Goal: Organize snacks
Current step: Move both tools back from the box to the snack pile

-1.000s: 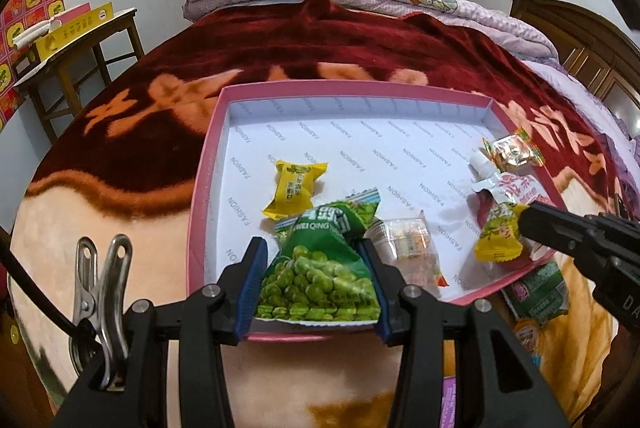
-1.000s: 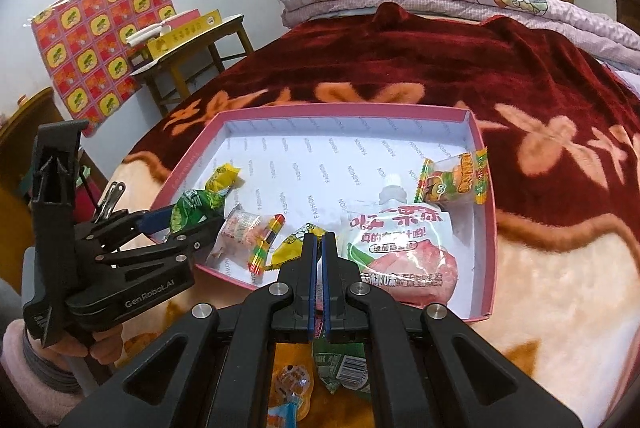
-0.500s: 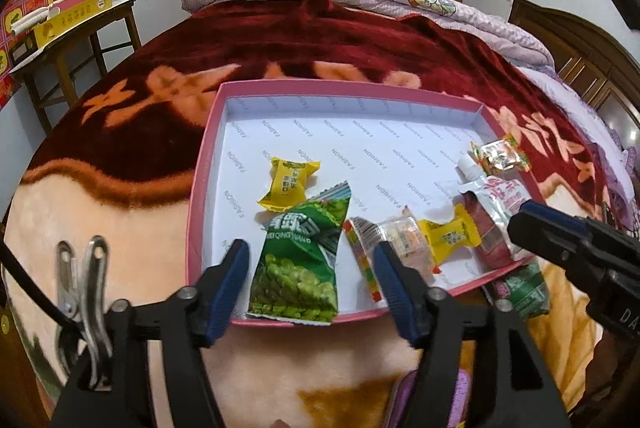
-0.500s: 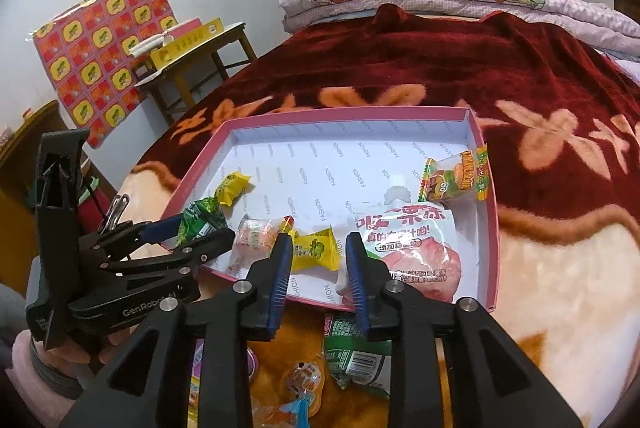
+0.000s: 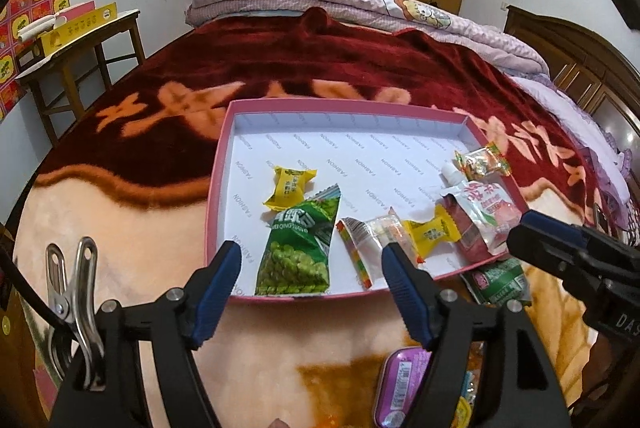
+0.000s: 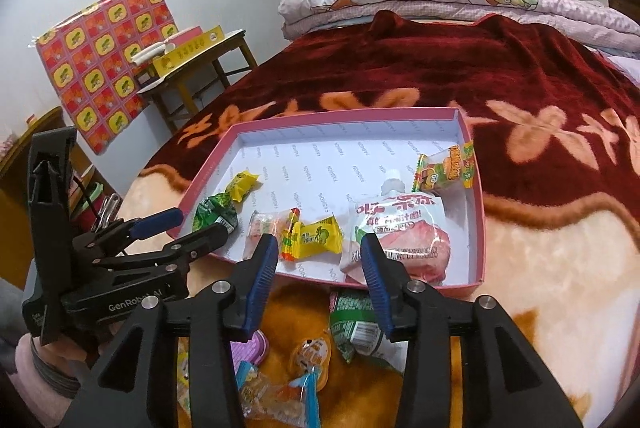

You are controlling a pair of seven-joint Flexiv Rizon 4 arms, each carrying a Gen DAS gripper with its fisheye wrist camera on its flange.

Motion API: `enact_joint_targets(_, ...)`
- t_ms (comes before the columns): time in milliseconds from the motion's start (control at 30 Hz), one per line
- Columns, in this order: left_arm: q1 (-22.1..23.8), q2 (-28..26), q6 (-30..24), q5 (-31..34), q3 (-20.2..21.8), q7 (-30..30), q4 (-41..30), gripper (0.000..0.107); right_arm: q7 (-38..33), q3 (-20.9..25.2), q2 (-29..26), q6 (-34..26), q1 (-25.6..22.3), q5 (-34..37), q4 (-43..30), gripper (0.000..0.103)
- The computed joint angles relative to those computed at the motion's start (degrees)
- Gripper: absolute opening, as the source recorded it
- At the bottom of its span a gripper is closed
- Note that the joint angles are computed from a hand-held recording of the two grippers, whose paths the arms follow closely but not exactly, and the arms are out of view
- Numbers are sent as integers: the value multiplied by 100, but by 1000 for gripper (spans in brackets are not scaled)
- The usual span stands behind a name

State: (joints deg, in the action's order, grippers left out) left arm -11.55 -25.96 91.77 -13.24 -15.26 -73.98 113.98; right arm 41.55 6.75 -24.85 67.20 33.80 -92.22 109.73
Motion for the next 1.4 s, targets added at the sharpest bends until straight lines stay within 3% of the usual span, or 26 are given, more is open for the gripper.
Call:
enact_joint_targets(900,252,567,22,-143,-342,128,770,77,294,209,280,30,36,213,573,45)
enact_joint_targets(1233,444,716,10,-363,-701,413,1061,77,329,236,272,120,87,351,725,45)
enact_joint_targets(1400,178,692,-37,-315,-461,372,1036,76,349,234,284,129,118,427,787,45)
